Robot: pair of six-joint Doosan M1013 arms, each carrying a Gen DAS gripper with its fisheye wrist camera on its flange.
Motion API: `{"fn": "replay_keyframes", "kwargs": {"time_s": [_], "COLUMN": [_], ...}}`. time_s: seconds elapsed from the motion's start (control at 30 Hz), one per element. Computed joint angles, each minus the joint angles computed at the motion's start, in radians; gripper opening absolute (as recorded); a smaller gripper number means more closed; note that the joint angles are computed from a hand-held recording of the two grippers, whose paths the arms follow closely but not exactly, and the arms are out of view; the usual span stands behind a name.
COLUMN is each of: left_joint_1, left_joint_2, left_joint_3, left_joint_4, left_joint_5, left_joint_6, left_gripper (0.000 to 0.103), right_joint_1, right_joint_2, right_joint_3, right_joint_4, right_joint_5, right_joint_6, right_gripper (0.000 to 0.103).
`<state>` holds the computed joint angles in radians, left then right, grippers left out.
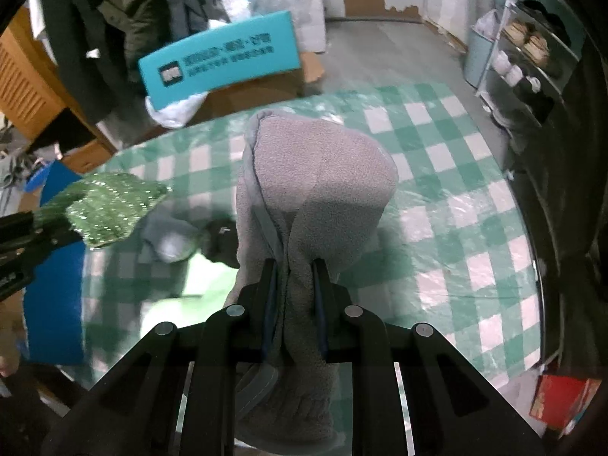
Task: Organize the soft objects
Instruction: 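Carry the scrubber with the left tool while the right tool carries the grey item toward the box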
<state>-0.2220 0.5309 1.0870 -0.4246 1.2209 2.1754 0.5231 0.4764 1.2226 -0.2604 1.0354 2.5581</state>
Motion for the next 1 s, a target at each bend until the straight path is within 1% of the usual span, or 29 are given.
{"fn": "replay_keyframes", "kwargs": {"time_s": [0.13, 0.23, 0.53, 0.8, 1.0], "left_joint_1": [0.011, 0.020, 0.060, 0.097, 0.118], "left_joint_2": [-0.008, -0.022, -0.050, -0.083, -0.094], "left_joint_3": [0.001, 0.015, 0.035, 0.059, 0.066], "left_joint_4": [0.001, 0.009, 0.016, 0.007, 0.012], "left_joint_5": [0.003, -0.016, -0.041, -0.075, -0.089], "left_joint_6": [-0.016, -0.018, -0.035, -0.023, -0.027], "left_gripper": [0.013, 0.013, 0.013, 0.013, 0.013], "right_joint_1": [0.012, 0.020, 0.047, 0.076, 0.093], "right_joint_2": [0.011, 0.019, 0.040, 0.071, 0.098], "right_joint_3": [-0.031, -0.053, -0.120, -0.208, -0.270], "right_joint_4": [-0.003, -0.005, -0.023, -0.041, -0.039], "right_joint_5": [0.002, 0.007, 0.023, 0.048, 0.066], "right_joint_6": [-0.021, -0.037, -0.077, -0.126, -0.170], "right_gripper": [0.016, 0.016, 0.016, 0.016, 0.016]}}
